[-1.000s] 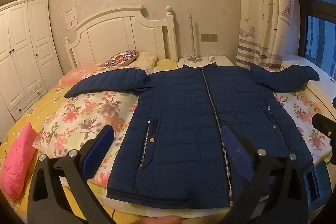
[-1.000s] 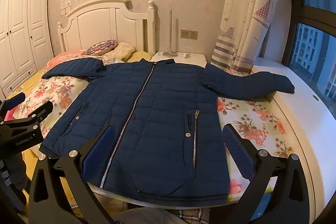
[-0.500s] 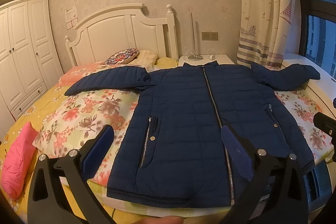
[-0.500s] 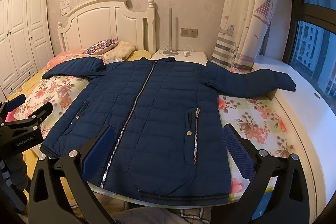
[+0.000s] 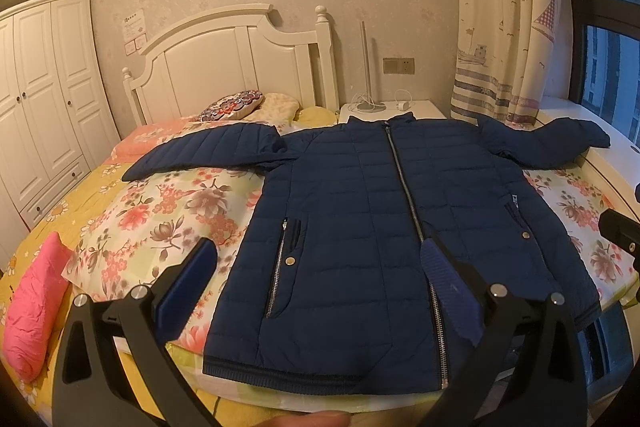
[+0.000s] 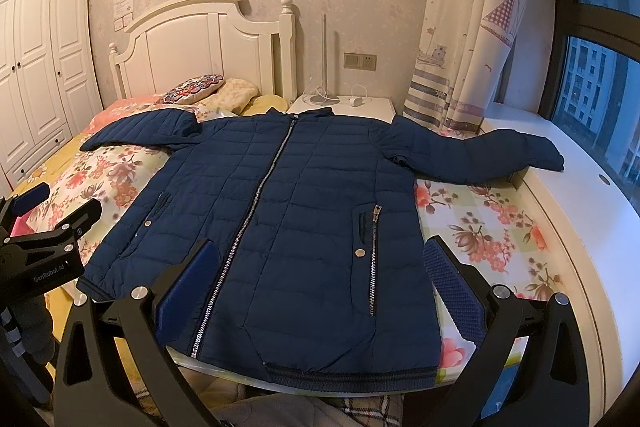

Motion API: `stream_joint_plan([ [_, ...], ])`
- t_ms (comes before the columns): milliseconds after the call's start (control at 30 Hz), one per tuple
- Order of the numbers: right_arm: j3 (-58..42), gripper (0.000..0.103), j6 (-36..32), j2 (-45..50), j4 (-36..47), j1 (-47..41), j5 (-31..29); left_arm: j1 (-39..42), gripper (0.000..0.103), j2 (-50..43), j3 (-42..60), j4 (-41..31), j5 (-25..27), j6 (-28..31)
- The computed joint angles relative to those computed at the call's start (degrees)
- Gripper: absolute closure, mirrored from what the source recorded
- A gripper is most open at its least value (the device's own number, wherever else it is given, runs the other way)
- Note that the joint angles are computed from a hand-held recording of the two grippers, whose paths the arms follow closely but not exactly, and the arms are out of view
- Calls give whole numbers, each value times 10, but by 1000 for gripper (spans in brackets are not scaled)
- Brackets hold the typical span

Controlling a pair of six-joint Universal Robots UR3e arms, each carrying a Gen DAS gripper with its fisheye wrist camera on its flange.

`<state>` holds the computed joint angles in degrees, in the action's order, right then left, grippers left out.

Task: Fold large clothes

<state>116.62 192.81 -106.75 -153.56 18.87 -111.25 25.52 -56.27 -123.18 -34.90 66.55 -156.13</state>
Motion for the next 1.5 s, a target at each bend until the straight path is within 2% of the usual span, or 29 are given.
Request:
stream_joint_plan([
  [133,3,4,4,4,-6,6,-5,-15,2,-7,10,-2,14,-7],
  [400,4,4,5,3,-5,5,-2,-1,2,9,-6,-4,2,2],
  [433,6,4,5,4,-7,5,-3,-15,2,-8,10,-1,14,-7],
  [833,5,4,6,5,-6,6,-4,-16,2,-7,7,-2,16,-5],
  [1067,5,4,14,19,-14,20,-28,-12,2,-5,6,-7,11,4],
  [1300,-13,4,27,39,-3,50,-80,-26,2,-18,12,-5,25,2],
  [1500,-13,4,28,33,2,44,-80,-28,2,-20,13,-3,28,1],
])
